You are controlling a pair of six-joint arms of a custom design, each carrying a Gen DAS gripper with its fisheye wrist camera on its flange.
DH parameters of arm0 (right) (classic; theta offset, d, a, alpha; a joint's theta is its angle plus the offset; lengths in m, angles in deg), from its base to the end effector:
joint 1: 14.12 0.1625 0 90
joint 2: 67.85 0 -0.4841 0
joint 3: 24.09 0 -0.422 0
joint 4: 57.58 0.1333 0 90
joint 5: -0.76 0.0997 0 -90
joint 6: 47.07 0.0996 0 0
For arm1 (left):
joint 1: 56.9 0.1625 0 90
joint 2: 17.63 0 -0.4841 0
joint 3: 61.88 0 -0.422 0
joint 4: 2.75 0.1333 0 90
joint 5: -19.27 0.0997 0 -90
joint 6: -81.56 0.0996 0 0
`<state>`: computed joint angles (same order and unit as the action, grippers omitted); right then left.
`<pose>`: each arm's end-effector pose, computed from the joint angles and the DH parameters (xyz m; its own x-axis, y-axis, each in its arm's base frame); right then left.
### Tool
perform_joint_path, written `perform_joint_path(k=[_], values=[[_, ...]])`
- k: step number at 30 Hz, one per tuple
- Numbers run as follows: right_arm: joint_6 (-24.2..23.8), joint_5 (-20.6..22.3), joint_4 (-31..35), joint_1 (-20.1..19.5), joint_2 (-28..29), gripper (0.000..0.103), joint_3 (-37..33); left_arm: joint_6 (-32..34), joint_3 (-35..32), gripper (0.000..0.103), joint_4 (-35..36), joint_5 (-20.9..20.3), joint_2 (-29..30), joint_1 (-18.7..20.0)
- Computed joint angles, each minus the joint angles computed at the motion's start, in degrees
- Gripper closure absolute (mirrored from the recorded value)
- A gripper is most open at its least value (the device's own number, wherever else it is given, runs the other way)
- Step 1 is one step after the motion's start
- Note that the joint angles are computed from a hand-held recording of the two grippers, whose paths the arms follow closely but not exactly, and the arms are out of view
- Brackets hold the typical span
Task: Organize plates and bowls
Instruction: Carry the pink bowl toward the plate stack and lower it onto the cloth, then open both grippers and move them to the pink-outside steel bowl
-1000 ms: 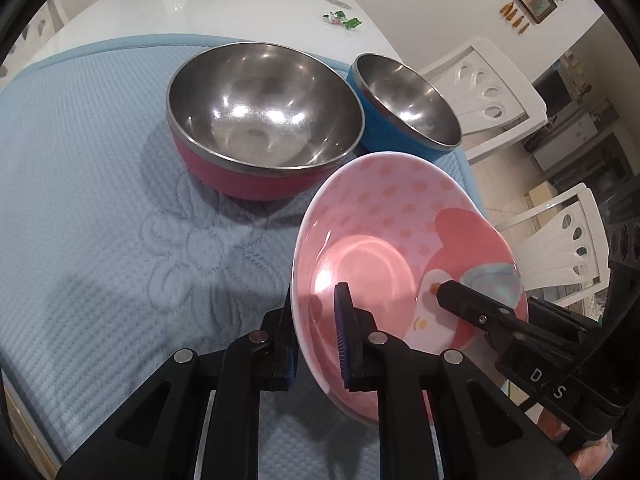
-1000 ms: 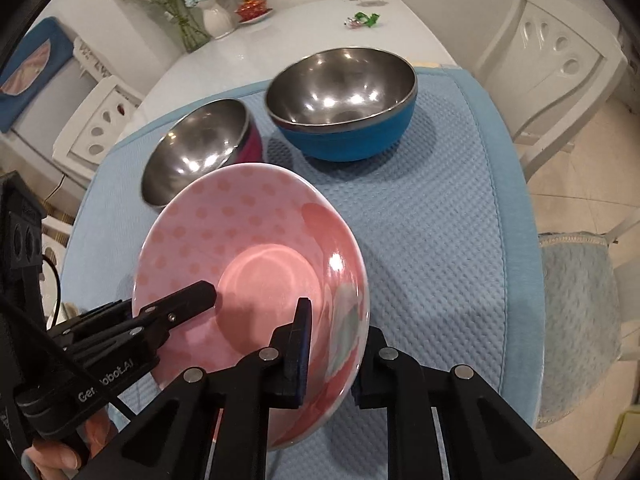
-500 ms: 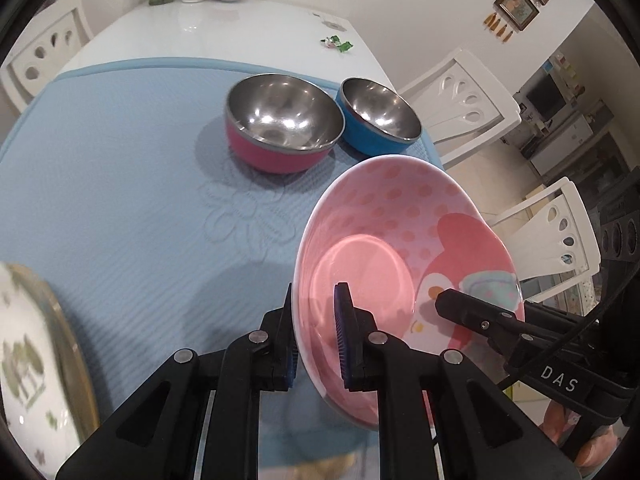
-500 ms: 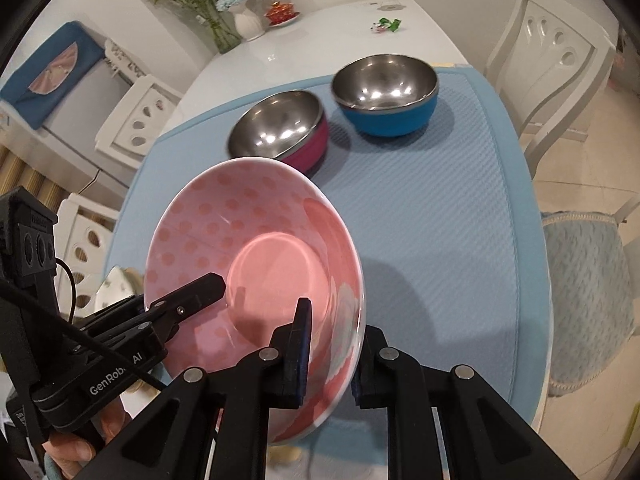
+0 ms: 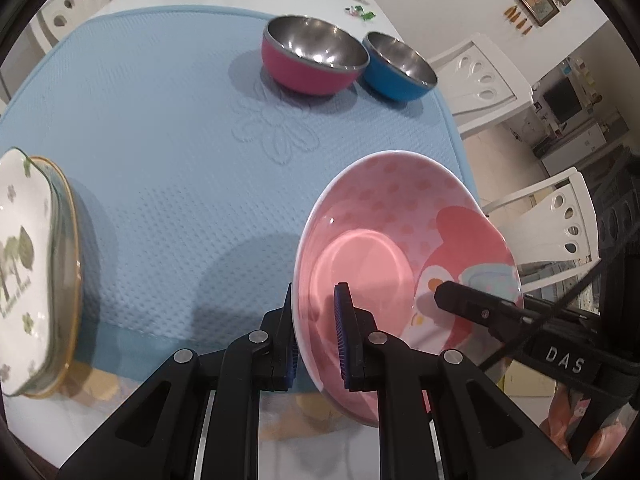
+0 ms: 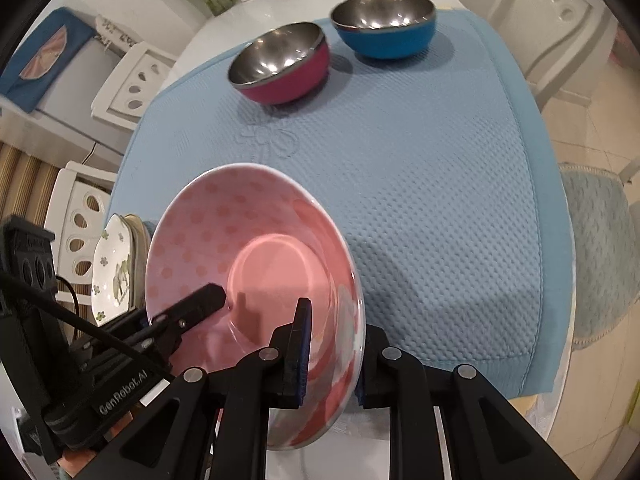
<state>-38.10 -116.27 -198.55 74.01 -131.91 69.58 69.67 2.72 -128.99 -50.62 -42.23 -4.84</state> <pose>0.0650 -0.7063 0.3430 -0.8693 0.3373 0.3613 0.1680 0.8891 -0.4258 -0.3946 -0.7787 -0.0071 -0.8375 0.4202 -0.3492 0.4506 0.8927 -0.0065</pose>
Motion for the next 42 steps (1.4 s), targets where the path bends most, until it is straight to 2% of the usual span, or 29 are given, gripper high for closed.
perform_joint_path(k=[4,13,21,24,30,42], values=[[1.6,0.9,0.7,-1.0,-0.3,0.085,0.8,-0.6,1.8,0.09,-2.5,1.0,0.0,-0.1],[3.4,1.3,1.6,-1.9,-0.8,0.086,1.5,-1.9,1.5,0.09,-1.4,1.7,0.7,0.1],[4.1,2.3,3.7,-1.9,-1.4,0.086,0.5,-0.8,2.6,0.089,-4.2,6.4,-0.4,-0.3],[4.7,2.0,4.3,-1.9,-1.9,0.085,0.3,-1.5,2.0,0.087,-3.6,5.2,-0.8,0.1],[5.6,5.4,3.6,-2.3,-3.7,0.085,1.3,0.1,1.5,0.087,-3.9,4.5,-0.8,-0.1],[6.1,7.2,1.5,-2.4,-4.0,0.083,0.5,2.2,-2.5,0.087,-2.7,3.4,0.8,-0.2]])
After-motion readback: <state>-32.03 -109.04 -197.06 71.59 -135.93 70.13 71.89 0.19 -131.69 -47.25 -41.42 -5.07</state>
